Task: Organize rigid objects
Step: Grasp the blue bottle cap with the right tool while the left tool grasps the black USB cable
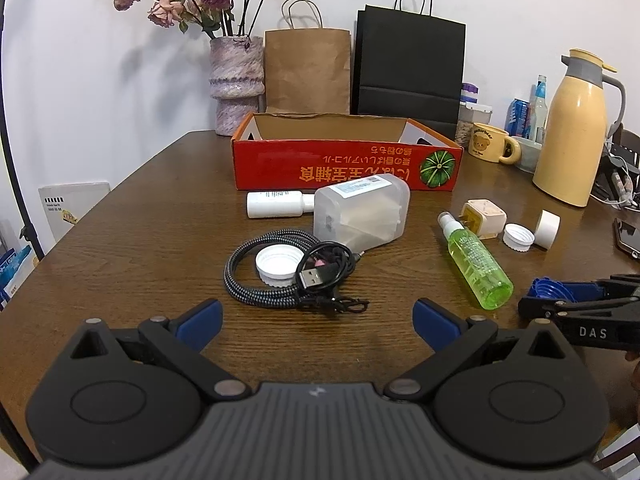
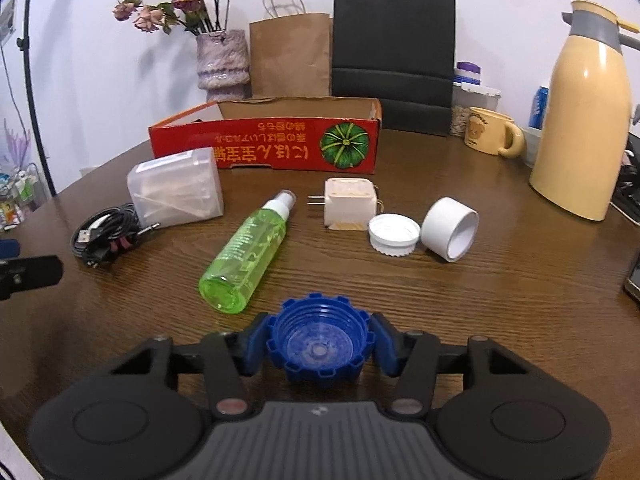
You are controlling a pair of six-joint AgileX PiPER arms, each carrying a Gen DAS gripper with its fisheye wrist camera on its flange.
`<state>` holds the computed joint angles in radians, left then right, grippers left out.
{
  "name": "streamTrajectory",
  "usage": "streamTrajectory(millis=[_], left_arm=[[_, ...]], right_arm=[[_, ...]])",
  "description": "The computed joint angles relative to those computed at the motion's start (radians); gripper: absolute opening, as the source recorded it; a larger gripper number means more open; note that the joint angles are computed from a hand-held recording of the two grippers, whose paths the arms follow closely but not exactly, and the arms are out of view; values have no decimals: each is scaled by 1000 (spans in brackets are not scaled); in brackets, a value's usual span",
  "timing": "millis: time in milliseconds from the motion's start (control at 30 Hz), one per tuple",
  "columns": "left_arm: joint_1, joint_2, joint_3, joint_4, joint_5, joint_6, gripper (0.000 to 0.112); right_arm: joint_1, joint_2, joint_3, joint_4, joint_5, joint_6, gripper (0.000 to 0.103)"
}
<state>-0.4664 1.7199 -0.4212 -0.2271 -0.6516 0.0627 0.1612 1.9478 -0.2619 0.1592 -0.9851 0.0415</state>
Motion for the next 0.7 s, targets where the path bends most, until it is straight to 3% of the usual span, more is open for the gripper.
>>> streamTrajectory(millis=[267,500,700], left_arm=[[29,12,-61,19,56,20,103],[84,13,-184,84,233,37,103],[84,51,-293,13,337,173,103]], right_arm=[[-30,-16,-16,-34,1,14,53],[-68,-37,-51,-65,25,29,53],[-74,-47,-93,-71,49,36,53]])
